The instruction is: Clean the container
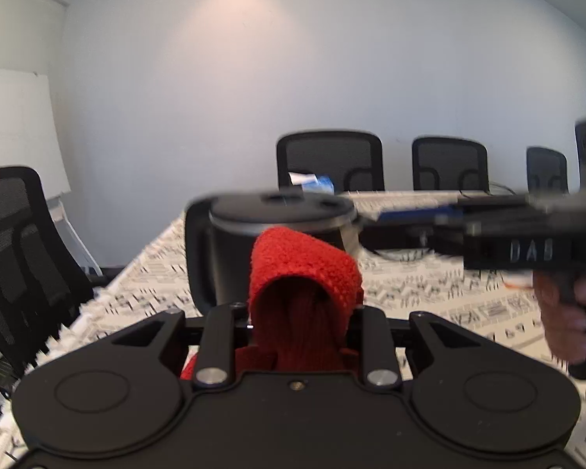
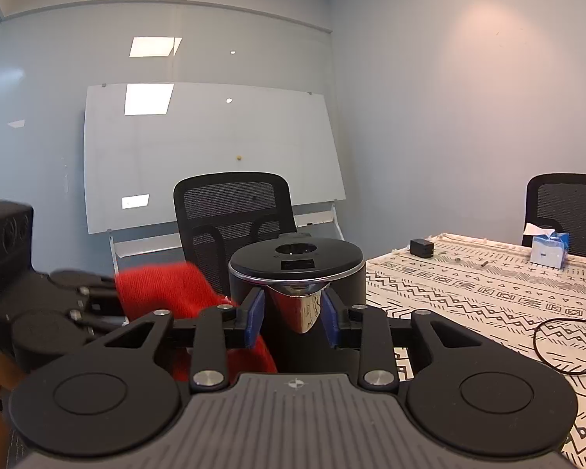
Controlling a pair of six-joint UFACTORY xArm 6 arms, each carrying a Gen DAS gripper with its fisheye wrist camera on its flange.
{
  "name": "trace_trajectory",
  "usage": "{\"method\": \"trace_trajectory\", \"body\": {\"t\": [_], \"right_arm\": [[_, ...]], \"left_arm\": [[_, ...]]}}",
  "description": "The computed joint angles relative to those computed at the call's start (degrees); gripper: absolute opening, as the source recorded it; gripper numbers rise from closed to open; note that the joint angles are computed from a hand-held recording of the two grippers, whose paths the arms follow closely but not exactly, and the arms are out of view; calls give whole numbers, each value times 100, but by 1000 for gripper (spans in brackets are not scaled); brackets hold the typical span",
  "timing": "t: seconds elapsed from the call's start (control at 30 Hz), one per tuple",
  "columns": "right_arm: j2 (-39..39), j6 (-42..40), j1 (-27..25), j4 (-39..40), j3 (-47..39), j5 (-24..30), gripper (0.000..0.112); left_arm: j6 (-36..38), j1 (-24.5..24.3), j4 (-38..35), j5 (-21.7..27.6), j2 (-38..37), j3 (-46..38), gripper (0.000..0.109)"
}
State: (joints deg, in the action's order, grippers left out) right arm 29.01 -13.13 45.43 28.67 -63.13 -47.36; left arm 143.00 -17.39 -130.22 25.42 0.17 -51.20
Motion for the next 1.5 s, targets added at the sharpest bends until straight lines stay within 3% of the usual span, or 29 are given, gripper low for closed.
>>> {"method": "trace_trajectory", "body": {"t": [0.13, 0.33, 0.5, 0.63, 0.77, 0.87, 0.93, 0.97, 1.0, 1.2, 1.43, 1.5], "right_arm": [[4, -29, -26, 22, -17, 60, 30], [41, 169, -90, -69, -31, 79, 30], [94, 316, -116, -132, -83, 68, 30], [105, 267, -91, -72, -102, 59, 30], [121, 223, -51, 39, -131, 35, 30], [143, 160, -15, 149, -172, 37, 30], [142, 116, 15, 243, -180, 54, 31], [138, 96, 29, 281, -180, 69, 31], [133, 64, 57, 357, -169, 78, 31], [86, 63, 240, 644, 23, -50, 32], [-59, 175, 498, 829, 355, -288, 32], [-112, 177, 603, 869, 473, -381, 32]], "left_arm": [[-369, 129, 855, 316, 160, 50, 29], [-1135, 855, 2043, 1367, -33, -30, 29], [-1627, 1311, 2873, 2142, 446, -428, 29], [-1736, 1216, 3256, 1962, 845, -654, 29], [-1864, 1461, 3314, 2441, 936, -861, 29], [-2050, 1596, 3398, 2707, 1129, -1144, 34], [-2137, 1606, 3444, 2740, 1270, -1276, 49], [-2205, 1557, 3444, 2568, 1347, -1340, 64], [-2295, 1519, 3476, 2409, 1405, -1381, 70], [-2853, 1612, 3515, 2123, 1496, -1368, 77], [-3234, 2214, 3636, 3025, 899, -836, 84], [-3206, 2252, 3418, 3035, 617, -527, 93]]}}
